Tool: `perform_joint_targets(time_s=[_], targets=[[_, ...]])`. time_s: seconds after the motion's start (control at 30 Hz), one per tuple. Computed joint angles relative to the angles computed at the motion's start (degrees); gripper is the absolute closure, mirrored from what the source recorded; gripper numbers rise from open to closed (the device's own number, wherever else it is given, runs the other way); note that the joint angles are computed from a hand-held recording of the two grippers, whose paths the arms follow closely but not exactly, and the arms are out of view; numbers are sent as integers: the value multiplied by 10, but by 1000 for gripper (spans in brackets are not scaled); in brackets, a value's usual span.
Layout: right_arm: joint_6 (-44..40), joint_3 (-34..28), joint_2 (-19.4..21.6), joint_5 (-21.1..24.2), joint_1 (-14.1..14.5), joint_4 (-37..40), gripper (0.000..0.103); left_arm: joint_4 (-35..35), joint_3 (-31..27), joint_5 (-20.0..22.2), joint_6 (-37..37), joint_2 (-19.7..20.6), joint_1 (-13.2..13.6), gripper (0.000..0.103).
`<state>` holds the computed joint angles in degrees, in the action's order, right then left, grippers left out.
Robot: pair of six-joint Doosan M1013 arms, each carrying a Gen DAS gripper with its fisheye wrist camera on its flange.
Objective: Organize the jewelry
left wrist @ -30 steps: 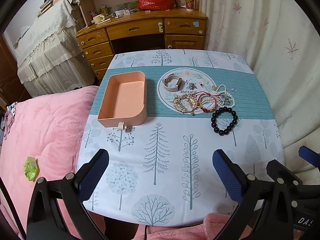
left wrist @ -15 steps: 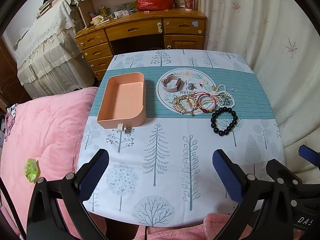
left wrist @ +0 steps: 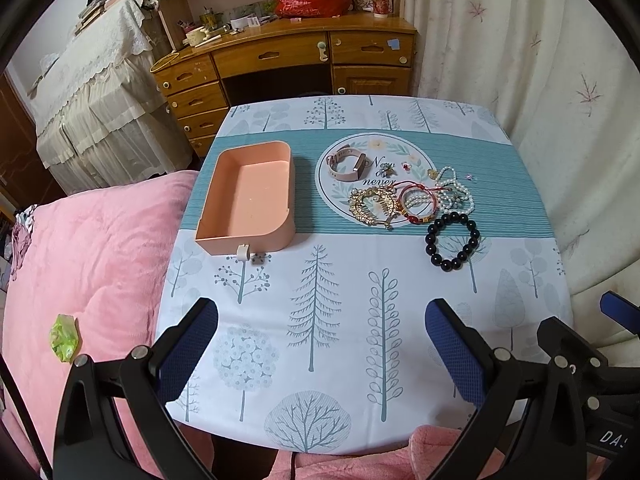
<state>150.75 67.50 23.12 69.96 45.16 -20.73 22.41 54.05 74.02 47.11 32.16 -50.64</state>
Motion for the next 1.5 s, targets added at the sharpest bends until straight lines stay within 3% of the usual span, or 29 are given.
perform_joint_targets(time_s=[0.27, 0.5, 0.67, 0.77, 0.93, 1.1, 1.27, 1.33, 1.4, 1.5], targets=[[5, 12, -3, -25, -4, 10, 0, -21, 7, -16, 10, -4, 4, 1], [-1, 25, -4, -64, 0, 26, 0, -56, 26, -74, 65, -10, 16, 1], [-4, 2, 16, -27, 10, -25, 0, -119, 10, -80, 155, 7, 34, 1], [-27, 0, 22, -29, 14, -48, 0, -154, 0, -78, 210, 17, 46, 1], [-113, -13, 44, 1, 23, -102, 0, -172, -1, -96, 269, 36, 53, 1], [-171, -2, 57, -4, 17, -102, 0, -211, -26, -98, 251, 75, 61, 1], [-210, 20, 62, -46, 8, -101, 0, -174, -81, -82, 207, 124, 53, 1], [-252, 25, 65, -70, 1, -92, 4, -155, -103, -84, 172, 143, 52, 1], [-305, 30, 68, -101, -12, -58, 22, -148, -120, -84, 146, 157, 53, 1], [-383, 38, 70, -149, -29, -8, 36, -122, -141, -71, 117, 176, 52, 1]])
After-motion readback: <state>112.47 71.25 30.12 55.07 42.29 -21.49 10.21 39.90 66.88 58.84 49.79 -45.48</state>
